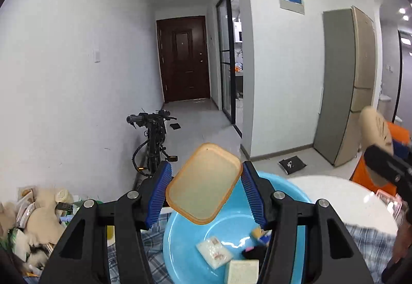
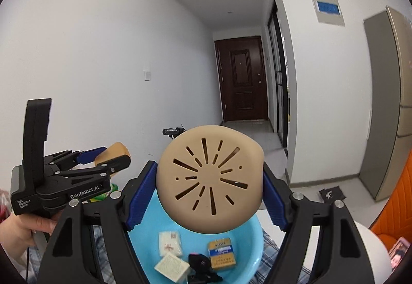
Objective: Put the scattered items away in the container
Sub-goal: 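Lift the orange box with the left gripper and carry it over the blue basin, then lower the orange box into the basin and open the left gripper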
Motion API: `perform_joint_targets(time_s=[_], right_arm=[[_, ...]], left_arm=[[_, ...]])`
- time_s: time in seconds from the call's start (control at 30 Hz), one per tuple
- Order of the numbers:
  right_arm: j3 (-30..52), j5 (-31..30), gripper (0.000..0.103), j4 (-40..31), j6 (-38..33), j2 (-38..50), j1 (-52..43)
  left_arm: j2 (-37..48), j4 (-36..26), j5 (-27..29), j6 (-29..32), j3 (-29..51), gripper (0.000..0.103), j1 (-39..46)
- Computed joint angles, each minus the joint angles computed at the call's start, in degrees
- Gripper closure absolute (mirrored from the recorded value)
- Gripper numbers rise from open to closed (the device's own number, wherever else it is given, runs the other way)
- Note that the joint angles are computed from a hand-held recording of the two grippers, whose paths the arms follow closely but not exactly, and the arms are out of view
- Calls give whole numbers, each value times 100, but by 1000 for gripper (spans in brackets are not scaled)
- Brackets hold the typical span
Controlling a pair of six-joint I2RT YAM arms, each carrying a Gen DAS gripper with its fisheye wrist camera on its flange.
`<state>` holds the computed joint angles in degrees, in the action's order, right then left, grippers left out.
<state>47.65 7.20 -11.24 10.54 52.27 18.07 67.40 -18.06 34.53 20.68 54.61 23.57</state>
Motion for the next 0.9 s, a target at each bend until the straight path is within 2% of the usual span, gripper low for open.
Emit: perform_joint_targets(time_s=[0.1, 0.2, 0.27, 0.33, 0.4, 0.47, 0.53, 0.6, 0.7, 0.9], right_arm=[[357, -39, 28, -150, 249, 507, -201], [1073, -447, 28, -1062, 345, 1237, -460], [1731, -689, 28, -1983, 207, 1888, -540], [2057, -803, 28, -2469, -73, 2261, -509], [2321, -649, 28, -2861, -322, 2539, -398], [2604, -609, 28, -3246, -402, 2831, -397], [2510, -805, 28, -3212, -397, 2830, -466], [2494, -966, 28, -3169, -474, 2876, -560], [2465, -952, 28, -3179, -440, 2952, -662], [2448, -967, 28, -3103, -454, 2979, -755]], left_arm=[[569, -253, -10, -464, 538, 44, -68], [1143, -714, -309, -568, 1028, 44, -220], [1494, -1169, -667, -441, 1334, 44, -405], [1957, -1824, -1023, -337, 1742, 44, -588], [2477, -2597, -648, -238, 2201, 44, -569], [2799, -3097, -764, -26, 2470, 44, -684], [2741, -2938, -1391, 141, 2290, 44, -937], [2522, -2428, -1690, 267, 1883, 44, -1084], [2546, -2240, -1595, 217, 1620, 44, -1094], [2707, -1804, -1794, -56, 1228, 44, -1190]])
